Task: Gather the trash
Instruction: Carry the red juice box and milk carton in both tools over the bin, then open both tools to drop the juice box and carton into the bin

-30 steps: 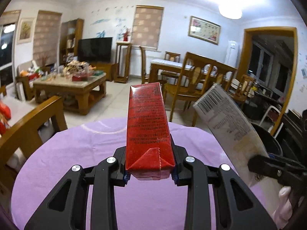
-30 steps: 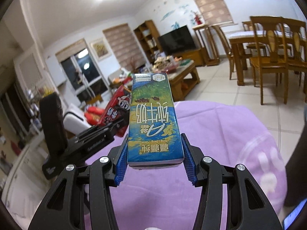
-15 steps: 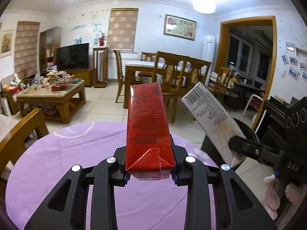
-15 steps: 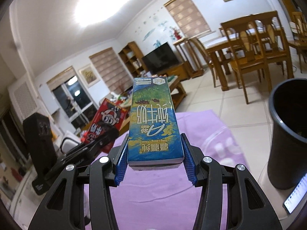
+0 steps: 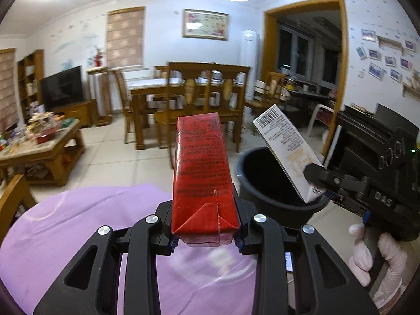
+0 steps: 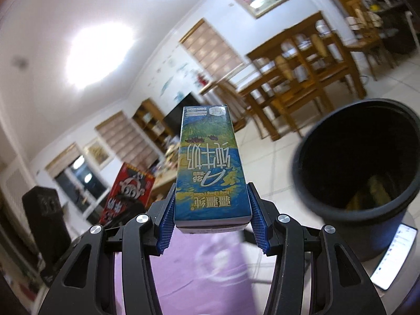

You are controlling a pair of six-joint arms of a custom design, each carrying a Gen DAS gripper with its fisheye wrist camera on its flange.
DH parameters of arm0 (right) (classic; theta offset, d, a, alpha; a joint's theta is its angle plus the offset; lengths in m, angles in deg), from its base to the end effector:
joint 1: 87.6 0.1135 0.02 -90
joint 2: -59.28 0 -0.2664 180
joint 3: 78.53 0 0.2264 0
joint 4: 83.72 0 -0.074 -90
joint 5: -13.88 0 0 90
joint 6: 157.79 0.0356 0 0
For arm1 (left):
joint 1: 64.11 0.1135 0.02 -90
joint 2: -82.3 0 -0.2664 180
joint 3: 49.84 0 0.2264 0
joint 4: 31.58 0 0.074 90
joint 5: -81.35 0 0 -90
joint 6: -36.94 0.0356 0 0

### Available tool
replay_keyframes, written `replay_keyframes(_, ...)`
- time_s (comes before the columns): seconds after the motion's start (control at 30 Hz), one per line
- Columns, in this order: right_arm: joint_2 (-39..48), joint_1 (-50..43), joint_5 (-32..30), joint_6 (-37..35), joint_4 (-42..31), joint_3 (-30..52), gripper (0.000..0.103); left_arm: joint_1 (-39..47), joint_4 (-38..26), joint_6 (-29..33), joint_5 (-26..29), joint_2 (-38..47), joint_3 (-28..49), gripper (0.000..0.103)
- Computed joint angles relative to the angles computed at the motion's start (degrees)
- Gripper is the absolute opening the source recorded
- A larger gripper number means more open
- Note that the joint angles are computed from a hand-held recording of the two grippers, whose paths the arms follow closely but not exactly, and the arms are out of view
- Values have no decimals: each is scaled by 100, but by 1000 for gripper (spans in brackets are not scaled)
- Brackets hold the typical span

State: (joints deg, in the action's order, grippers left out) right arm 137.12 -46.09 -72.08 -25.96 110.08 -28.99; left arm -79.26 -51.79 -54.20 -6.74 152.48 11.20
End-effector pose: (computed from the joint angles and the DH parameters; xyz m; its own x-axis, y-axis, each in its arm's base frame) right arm 0.2033 0.1766 0.2392 -0.5465 0.4047 -0.7332 -0.3295 0.7009 0.6325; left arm 0.2398 -0.0661 0.2744 -0.4788 0.1090 -0.8711 0.2798 0.9595 -0.0337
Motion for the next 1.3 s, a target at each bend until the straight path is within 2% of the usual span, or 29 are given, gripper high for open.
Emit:
replay_keyframes(0.2, -318, -1999, -1193, 335, 775, -1054, 50, -746, 370, -250, 116, 1532, 908, 32)
replay_keyframes(0.4, 92, -3711, -2492, 327, 1732, -1765, 50, -1265, 403, -420, 106, 2806, 1805, 32)
replay_keyframes(0.67, 743, -4524, -3172, 490, 2786, -2199, 50, -1638, 130, -503, -19, 3891, 2768, 32)
replay_keyframes(0.77, 838, -4485, -3135, 533, 2916, -2240, 50, -1703, -9, -530, -45, 4176, 3057, 32)
replay_keyframes(0.9, 869, -4102, -2745, 730, 2804, -2112, 50, -1753, -199, -540, -93, 4399, 3339, 32)
replay_keyframes(1.07, 1069, -4039, -2666, 845, 2987, -2126, 50, -1783, -357, -508, -141, 4504, 3513, 32)
replay_keyframes(1.3, 832, -3738, -2391, 877, 2701, -2049, 53, -1829, -630, -522, -314, 4644, 3811, 35)
